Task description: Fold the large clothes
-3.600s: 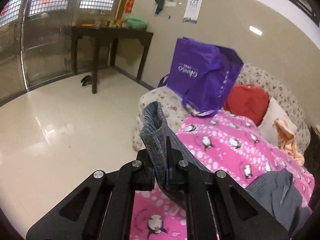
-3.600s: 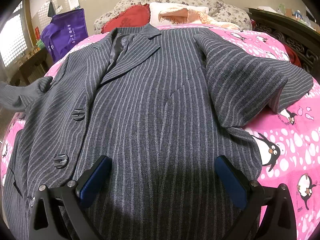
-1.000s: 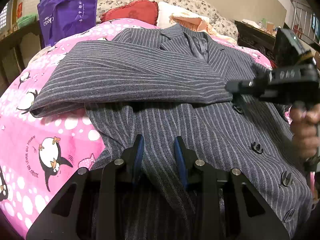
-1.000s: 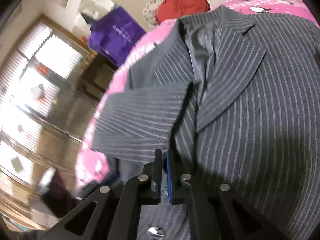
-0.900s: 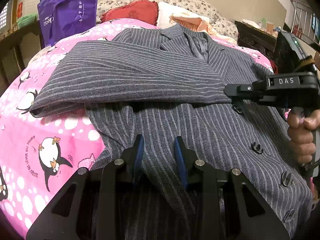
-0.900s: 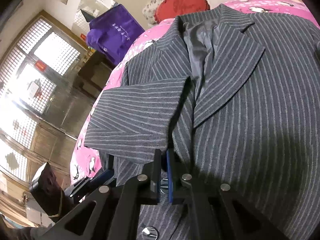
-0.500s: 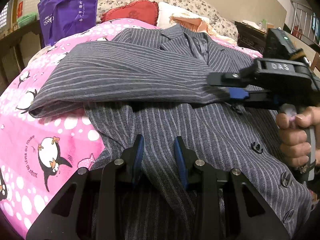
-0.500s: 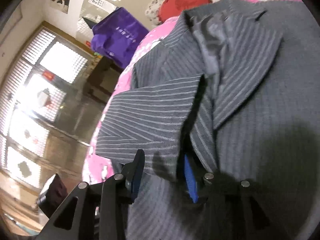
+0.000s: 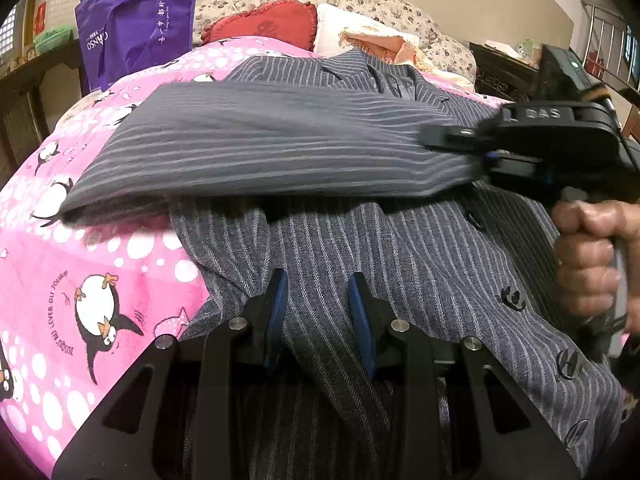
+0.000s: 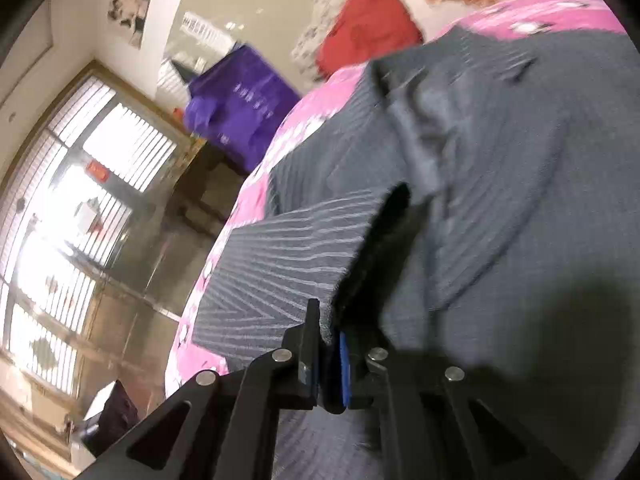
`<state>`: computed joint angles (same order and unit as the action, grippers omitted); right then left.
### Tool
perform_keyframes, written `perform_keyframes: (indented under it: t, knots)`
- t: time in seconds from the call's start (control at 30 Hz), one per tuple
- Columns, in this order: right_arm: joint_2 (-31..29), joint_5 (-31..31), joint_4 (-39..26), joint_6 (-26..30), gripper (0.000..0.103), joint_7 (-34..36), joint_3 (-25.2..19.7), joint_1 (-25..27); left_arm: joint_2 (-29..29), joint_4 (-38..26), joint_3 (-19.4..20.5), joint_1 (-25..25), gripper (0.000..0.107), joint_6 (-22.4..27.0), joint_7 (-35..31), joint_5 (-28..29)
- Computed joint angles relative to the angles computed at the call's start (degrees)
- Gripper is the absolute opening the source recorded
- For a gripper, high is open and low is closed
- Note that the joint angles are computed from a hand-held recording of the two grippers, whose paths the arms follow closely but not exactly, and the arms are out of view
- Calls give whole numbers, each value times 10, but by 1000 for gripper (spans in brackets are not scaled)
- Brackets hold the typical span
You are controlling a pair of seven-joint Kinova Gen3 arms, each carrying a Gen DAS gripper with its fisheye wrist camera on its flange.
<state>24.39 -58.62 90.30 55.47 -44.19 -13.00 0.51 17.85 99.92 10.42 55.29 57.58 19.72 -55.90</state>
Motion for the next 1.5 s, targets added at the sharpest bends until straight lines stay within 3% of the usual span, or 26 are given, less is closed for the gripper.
perform_keyframes:
  t: [0.1, 0.23, 0.43, 0.53, 0.7, 0.8, 0.9, 1.03, 1.07, 1.1, 1.17, 1.23, 1.3, 1.33, 1.37, 1.47, 1.5]
  knots:
    - [-3, 62, -21, 11, 6, -38, 4, 30, 1, -1, 0, 0, 31, 1, -1, 1]
    - [2, 155, -56, 23, 5, -124, 43, 48, 2, -3, 0, 0, 31, 2, -3, 1]
    - [15, 294, -118, 30, 5, -243, -63, 152, 3, -4, -2, 0, 31, 2, -6, 3]
    - [10, 311, -122, 36, 5, -260, -77, 175, 3, -5, -2, 0, 31, 2, -7, 4]
    - [-3, 310, -121, 56, 5, -240, -9, 135, 2, -4, -2, 0, 31, 0, -8, 6]
    - [-5, 335, -117, 47, 5, -256, -31, 147, 1, -3, -1, -1, 31, -3, -8, 8]
    - [-16, 376, -111, 42, 5, -253, -33, 128, -9, -12, 3, -12, 31, -1, -30, 33]
    - [-58, 315, -97, 60, 13, -184, 26, 106, -37, -39, 5, -10, 32, 50, -43, 20]
    - [-78, 305, -88, 58, 26, -161, 51, 91, -42, -45, 5, -14, 32, 60, -44, 10]
    - [-96, 295, -75, 53, 48, -138, 69, 83, -48, -50, 4, -21, 32, 65, -45, 0]
    - [-135, 270, -39, 28, 62, -91, 89, 76, -53, -64, 1, -48, 43, 59, -57, -3]
    - [-162, 225, -10, 14, 62, -45, 136, 42, -46, -80, -8, -76, 43, 32, -77, -4]
    - [-169, 189, 4, 17, 51, -8, 182, -10, -20, -108, -5, -118, 41, 3, -106, 26]
    - [-172, 185, 14, 7, 49, 4, 196, -37, -5, -121, -2, -134, 33, 2, -126, 50]
    - [-174, 191, 25, -10, 48, 8, 207, -63, 12, -135, -4, -140, 28, 11, -143, 65]
    - [-133, 252, 40, -69, 44, -23, 252, -143, 46, -116, -42, -116, 27, 13, -138, 93]
    - [-111, 275, 46, -79, 34, -47, 278, -164, 36, -95, -69, -90, 27, -6, -118, 89]
